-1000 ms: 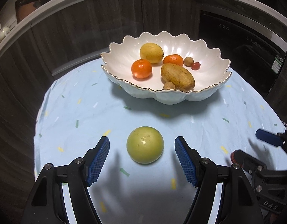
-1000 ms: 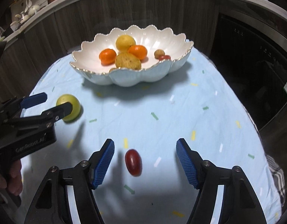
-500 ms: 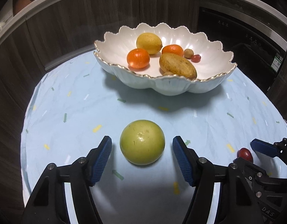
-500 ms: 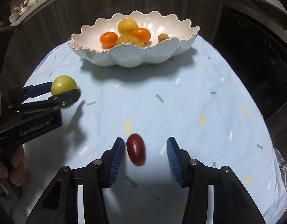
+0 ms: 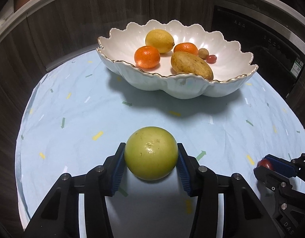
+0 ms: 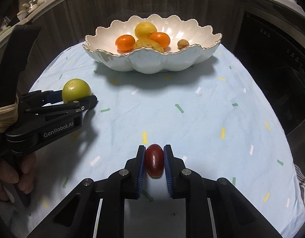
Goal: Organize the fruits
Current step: 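Close the left tool on the green round fruit while the right tool grasps the red fruit, then lift and carry the green fruit and red fruit over the white bowl with both tools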
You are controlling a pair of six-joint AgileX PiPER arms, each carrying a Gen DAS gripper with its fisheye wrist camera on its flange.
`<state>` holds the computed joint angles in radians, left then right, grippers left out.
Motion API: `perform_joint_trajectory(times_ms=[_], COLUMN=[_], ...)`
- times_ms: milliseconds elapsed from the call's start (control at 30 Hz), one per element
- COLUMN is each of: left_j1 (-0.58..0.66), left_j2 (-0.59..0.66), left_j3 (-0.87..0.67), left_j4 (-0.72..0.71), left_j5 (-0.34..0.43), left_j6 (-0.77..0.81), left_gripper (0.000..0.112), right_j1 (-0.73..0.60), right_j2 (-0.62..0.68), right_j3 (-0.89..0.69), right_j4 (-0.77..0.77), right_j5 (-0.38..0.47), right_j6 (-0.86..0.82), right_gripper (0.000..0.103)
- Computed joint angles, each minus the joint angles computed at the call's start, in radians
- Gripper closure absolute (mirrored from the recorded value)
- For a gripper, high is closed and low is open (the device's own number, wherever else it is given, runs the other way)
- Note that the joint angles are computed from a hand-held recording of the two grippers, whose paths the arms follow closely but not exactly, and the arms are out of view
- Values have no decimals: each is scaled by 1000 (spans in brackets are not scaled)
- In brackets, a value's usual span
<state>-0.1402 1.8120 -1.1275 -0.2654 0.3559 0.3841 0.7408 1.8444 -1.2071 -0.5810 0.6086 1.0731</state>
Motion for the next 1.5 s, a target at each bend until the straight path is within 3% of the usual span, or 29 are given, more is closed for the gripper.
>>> perform_joint_trajectory(times_ms=[233,700,1500], left_j1=[4,12,-18], left_j2=[-11,-102,-252], left_j3=[9,42,33], left_j4=[-34,27,263], left_j5=[4,37,142], left_j6=[12,-104,-418], left_gripper=[65,65,65], right_j1=[-7,-7,-49], right_j2=[-3,-50,-123], right_j3=[2,14,-7], right_j4=[19,-3,12], right_j5=[-8,-19,-73], right_j6=[-12,16,-39], right_gripper=[84,84,84])
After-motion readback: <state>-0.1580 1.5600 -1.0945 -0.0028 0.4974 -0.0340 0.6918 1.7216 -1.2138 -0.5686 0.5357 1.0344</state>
